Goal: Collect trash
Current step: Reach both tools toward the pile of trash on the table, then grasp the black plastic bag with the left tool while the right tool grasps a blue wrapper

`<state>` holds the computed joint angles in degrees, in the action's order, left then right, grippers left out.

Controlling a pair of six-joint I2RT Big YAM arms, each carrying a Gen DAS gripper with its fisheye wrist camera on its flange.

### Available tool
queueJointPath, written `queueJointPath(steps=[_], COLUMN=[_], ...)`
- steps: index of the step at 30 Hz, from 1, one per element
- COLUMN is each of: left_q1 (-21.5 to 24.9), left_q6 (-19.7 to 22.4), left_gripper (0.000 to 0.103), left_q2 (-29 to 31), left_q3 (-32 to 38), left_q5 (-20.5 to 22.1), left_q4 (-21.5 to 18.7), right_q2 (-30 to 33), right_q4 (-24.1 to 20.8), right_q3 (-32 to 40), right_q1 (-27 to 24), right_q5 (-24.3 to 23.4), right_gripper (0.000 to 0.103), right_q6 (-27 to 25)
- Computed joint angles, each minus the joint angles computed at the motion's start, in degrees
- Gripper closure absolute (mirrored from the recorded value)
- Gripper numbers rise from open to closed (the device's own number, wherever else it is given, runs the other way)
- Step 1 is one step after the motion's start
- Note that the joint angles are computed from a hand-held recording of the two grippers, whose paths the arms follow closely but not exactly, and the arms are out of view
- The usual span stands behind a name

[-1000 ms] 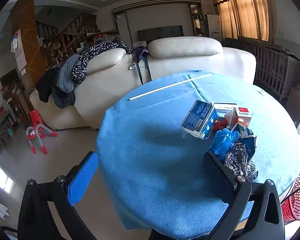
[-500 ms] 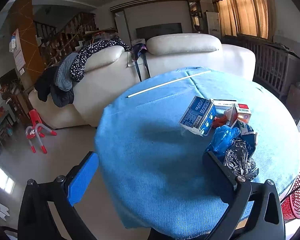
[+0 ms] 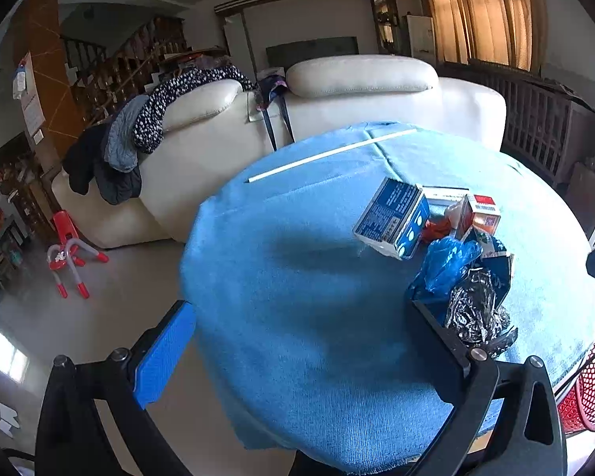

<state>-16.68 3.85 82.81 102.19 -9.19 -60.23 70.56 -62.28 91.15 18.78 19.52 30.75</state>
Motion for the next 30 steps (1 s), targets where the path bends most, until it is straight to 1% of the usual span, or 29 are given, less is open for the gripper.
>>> queueJointPath(steps=[3, 4, 5, 6, 7, 8, 9, 11, 13, 15, 17, 19, 20, 21, 23, 24, 25, 26, 27, 28, 29, 30], left_q1=[0.2, 0.4, 0.5, 0.7, 0.9, 1.0, 1.1, 1.2, 1.1, 1.1, 1.0, 0.9, 0.8, 0.6, 0.1, 0.0, -0.2, -0.2, -0.2, -0.2, -0.2, -0.3], left_q6=[-0.2, -0.2, -0.1, -0.1, 0.1, 0.2, 0.3, 0.8, 1.1, 1.4, 1.4, 1.3, 1.4, 1.5, 2.2, 2.6, 2.9, 3.0, 3.1, 3.0, 2.9, 2.6], left_gripper=[0.0, 0.0, 0.0, 0.0, 0.0, 0.0, 0.0, 0.0, 0.0, 0.0, 0.0, 0.0, 0.0, 0.0, 0.007, 0.014, 0.02, 0.024, 0.032, 0.037, 0.038, 0.038], left_q2=[1.4, 2.1, 2.8, 3.5, 4.4, 5.3, 6.2, 7.7, 8.8, 9.7, 11.3, 12.3, 12.5, 12.7, 12.8, 13.0, 13.1, 13.3, 13.8, 14.4, 15.0, 15.6], left_q3=[1.0, 1.5, 2.1, 2.7, 3.4, 4.2, 5.1, 6.3, 7.1, 7.7, 9.0, 9.6, 9.6, 9.6, 9.4, 9.6, 9.7, 9.9, 10.4, 11.1, 11.8, 12.3], left_q5=[1.6, 2.8, 4.0, 5.5, 7.3, 9.1, 10.7, 14.7, 17.5, 20.8, 23.8, 26.3, 26.8, 26.9, 28.0, 28.5, 29.1, 29.8, 31.0, 32.3, 33.5, 34.7], left_q4=[-2.0, -3.1, -4.3, -5.5, -7.0, -8.7, -10.0, -12.3, -13.7, -14.8, -16.8, -18.0, -18.0, -18.0, -18.2, -18.5, -18.9, -19.5, -20.4, -21.4, -22.4, -23.2], right_q2=[1.5, 1.9, 2.6, 3.3, 4.2, 4.9, 6.0, 8.3, 9.9, 11.5, 13.0, 14.4, 15.5, 16.4, 17.6, 17.9, 17.9, 17.8, 17.6, 17.1, 16.8, 16.2], right_q4=[1.0, 1.5, 1.9, 2.4, 2.7, 3.5, 3.8, 3.3, 2.7, 1.7, 1.8, 0.8, -0.1, -0.2, 0.0, 0.1, 0.8, 1.5, 1.6, 2.0, 2.0, 2.3], right_q3=[0.1, 0.0, 0.0, 0.0, 0.1, 0.0, 0.1, 0.8, 1.5, 2.4, 3.4, 4.7, 5.6, 6.3, 7.0, 7.2, 7.0, 6.9, 7.1, 7.0, 7.1, 6.9], right_q1=[-2.3, -3.0, -4.0, -5.1, -6.2, -7.1, -8.1, -9.7, -10.9, -11.7, -11.8, -11.7, -11.7, -11.7, -11.6, -11.6, -11.6, -11.4, -10.9, -10.3, -9.6, -9.4], right_q5=[-5.1, -6.4, -9.0, -11.4, -14.4, -16.2, -18.8, -23.0, -27.9, -30.9, -33.4, -34.4, -34.4, -35.2, -35.8, -36.0, -36.9, -36.8, -35.5, -33.7, -31.6, -30.7], right_gripper=[0.0, 0.003, 0.006, 0.013, 0.019, 0.022, 0.027, 0.031, 0.04, 0.046, 0.049, 0.055, 0.057, 0.064, 0.071, 0.081, 0.084, 0.085, 0.085, 0.085, 0.085, 0.085], right_q6=[0.4, 0.1, 0.5, 0.9, 1.5, 1.3, 1.6, 2.2, 4.3, 4.8, 4.8, 4.3, 4.2, 4.2, 4.3, 4.3, 4.2, 4.0, 3.1, 2.2, 0.9, 0.4])
